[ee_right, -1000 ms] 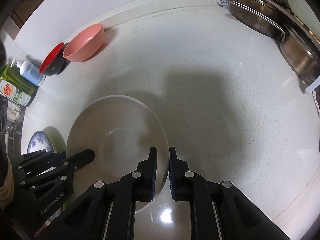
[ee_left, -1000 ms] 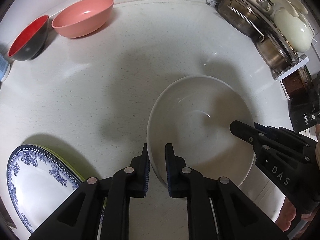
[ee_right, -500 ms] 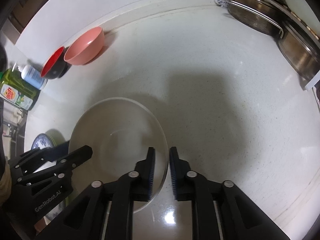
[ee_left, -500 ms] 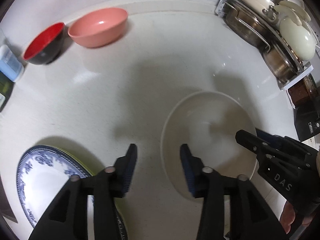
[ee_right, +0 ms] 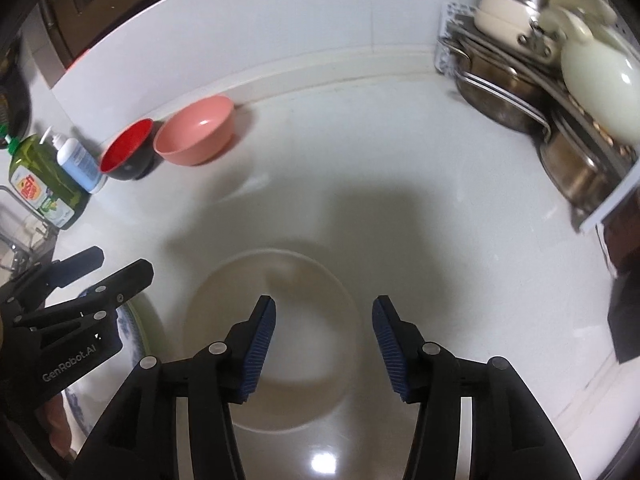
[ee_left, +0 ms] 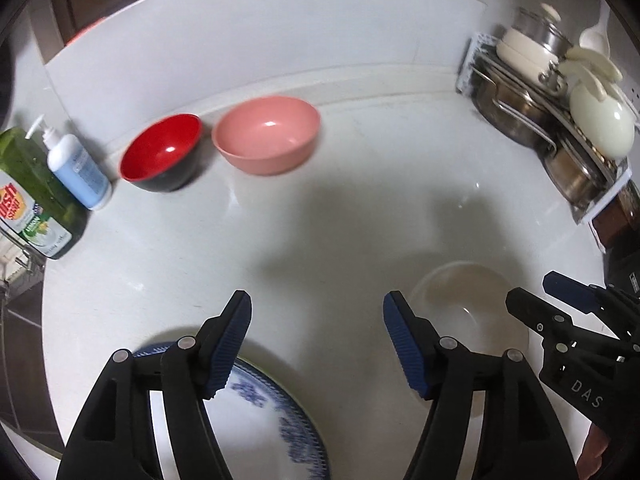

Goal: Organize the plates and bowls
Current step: 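Move both open grippers toward the pink bowl beside the red bowl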

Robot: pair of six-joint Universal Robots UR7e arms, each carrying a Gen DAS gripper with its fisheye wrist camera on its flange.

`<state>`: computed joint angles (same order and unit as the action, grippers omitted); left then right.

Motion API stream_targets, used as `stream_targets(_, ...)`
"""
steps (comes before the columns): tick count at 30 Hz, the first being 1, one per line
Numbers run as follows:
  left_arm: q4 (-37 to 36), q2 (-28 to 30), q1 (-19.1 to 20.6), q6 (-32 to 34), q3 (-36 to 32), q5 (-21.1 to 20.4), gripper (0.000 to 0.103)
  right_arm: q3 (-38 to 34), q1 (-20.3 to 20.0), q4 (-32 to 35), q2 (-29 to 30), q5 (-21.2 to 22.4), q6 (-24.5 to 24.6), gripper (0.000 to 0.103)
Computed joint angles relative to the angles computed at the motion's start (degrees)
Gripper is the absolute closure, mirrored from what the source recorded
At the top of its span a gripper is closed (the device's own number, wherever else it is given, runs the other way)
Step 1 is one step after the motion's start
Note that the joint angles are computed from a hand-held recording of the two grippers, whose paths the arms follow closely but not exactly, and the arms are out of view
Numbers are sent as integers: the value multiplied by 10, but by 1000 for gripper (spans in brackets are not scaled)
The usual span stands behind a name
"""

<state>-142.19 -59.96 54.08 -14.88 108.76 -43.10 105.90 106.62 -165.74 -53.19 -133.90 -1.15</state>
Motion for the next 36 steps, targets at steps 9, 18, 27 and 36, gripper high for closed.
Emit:
stream_targets(9,12,-17,29,-7,-27,26,27,-72,23,12,52,2,-25,51)
stream_targets(18,24,-7,59,-2,-73,29,27,-164,35,45,112,4,-75,51)
stream_targets(27,45,39,92,16,-155,0,31,-259,22,91,165,28,-94,51)
stream_targets(36,40,99,121,17,-243,-34,33,-376,0,154,220,58,-89,51)
